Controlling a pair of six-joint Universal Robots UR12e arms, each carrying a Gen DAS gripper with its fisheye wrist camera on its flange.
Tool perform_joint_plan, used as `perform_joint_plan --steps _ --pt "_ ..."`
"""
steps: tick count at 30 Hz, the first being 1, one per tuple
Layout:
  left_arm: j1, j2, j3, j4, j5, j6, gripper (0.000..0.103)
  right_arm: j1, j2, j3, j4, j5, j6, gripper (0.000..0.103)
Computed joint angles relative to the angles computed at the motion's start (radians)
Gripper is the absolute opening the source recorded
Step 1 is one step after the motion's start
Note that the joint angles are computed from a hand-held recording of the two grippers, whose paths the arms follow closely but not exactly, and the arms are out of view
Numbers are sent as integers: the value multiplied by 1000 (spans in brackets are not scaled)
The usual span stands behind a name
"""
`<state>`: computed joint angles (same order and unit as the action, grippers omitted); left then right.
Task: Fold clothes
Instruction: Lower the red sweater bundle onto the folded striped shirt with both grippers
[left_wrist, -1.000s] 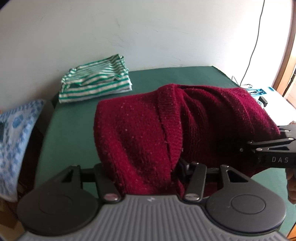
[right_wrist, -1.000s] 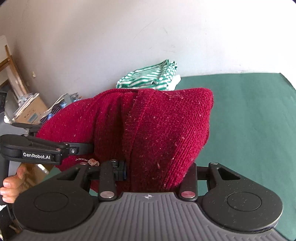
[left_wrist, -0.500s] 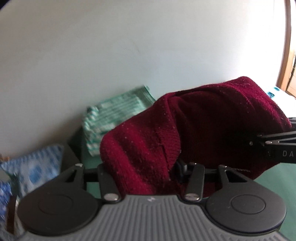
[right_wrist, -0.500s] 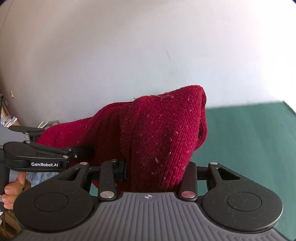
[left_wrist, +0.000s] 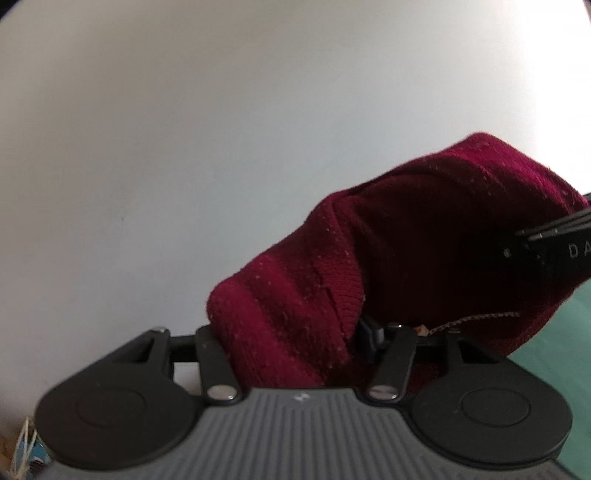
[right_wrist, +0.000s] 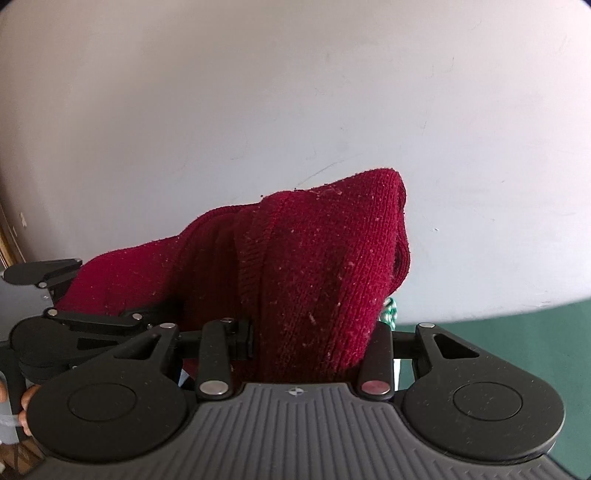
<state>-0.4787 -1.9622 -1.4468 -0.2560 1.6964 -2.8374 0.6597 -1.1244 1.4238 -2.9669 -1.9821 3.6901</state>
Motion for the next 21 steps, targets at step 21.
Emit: perform_joint_plan --steps 21 --pt "64 -129 103 -84 -181 -175 72 -76 99 -29 39 82 131 41"
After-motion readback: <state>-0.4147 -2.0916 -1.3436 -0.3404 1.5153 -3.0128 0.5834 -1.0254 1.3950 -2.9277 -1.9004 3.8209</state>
